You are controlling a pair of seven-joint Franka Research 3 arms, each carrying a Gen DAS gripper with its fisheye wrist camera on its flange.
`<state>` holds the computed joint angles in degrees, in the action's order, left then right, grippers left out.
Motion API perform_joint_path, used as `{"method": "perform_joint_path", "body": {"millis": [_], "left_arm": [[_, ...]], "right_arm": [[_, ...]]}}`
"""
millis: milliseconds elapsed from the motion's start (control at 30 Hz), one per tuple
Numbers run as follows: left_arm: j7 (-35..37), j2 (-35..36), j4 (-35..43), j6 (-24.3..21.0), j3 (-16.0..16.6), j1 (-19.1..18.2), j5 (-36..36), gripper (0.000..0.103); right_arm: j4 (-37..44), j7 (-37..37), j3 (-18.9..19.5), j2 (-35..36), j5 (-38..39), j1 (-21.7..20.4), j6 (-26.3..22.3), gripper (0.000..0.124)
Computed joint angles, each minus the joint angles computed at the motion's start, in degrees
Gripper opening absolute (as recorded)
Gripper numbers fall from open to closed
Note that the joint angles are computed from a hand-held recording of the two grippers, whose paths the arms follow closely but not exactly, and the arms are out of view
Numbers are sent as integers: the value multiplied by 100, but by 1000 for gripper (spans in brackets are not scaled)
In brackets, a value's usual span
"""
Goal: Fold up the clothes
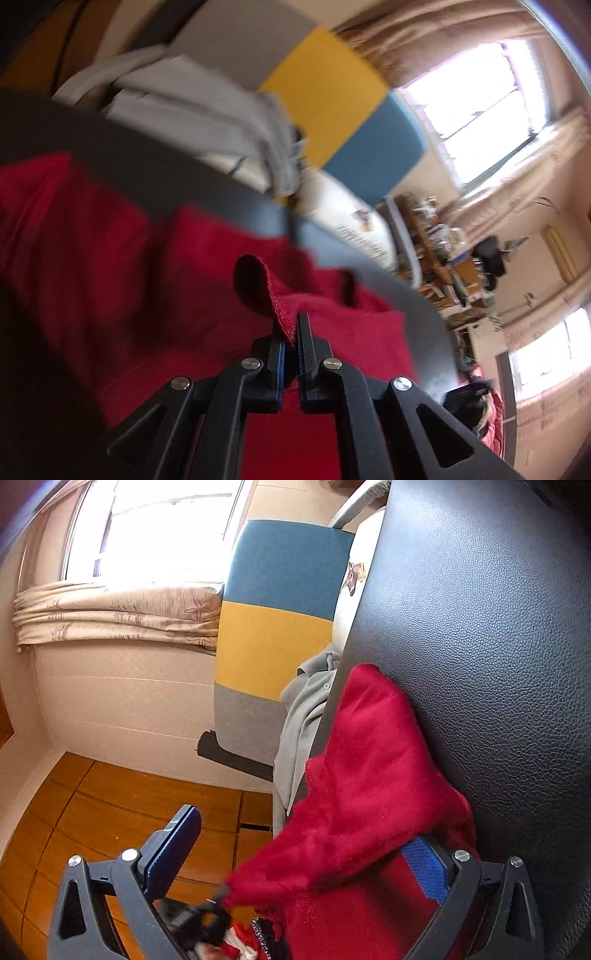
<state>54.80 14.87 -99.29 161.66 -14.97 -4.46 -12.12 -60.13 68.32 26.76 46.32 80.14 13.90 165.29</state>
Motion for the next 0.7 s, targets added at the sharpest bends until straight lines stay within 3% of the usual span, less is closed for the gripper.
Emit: {"method": "perform_joint_path", "body": {"millis": [100, 167, 233, 400, 467, 567, 700], "left_arm": [[-256, -9, -348, -259, 134, -50, 187, 3], [-233, 72, -452, -314, 106, -21, 153, 3], [-215, 19, -611, 0, 71, -7, 113, 3], [39, 62, -504, 196, -94, 125, -117, 6], [-47, 78, -397, 256, -14, 47, 38, 6], [-610, -49, -420, 542, 407, -299, 919, 4], [-687, -36, -262, -115, 404, -249, 1266, 4]], "right_arm": [[-101, -123, 85, -46, 176, -55, 1, 103], [-136, -37, -54, -76, -12, 29, -65, 103], [-127, 360, -341, -95, -558, 224, -163, 103], [-51, 1317, -895, -70, -2075, 615, -380, 103], [18, 1698, -1080, -31, -2584, 749, -427, 103], [71, 1933, -1047, 14, -2994, 728, -486, 103], [91, 2048, -987, 46, -3452, 684, -630, 103]]}}
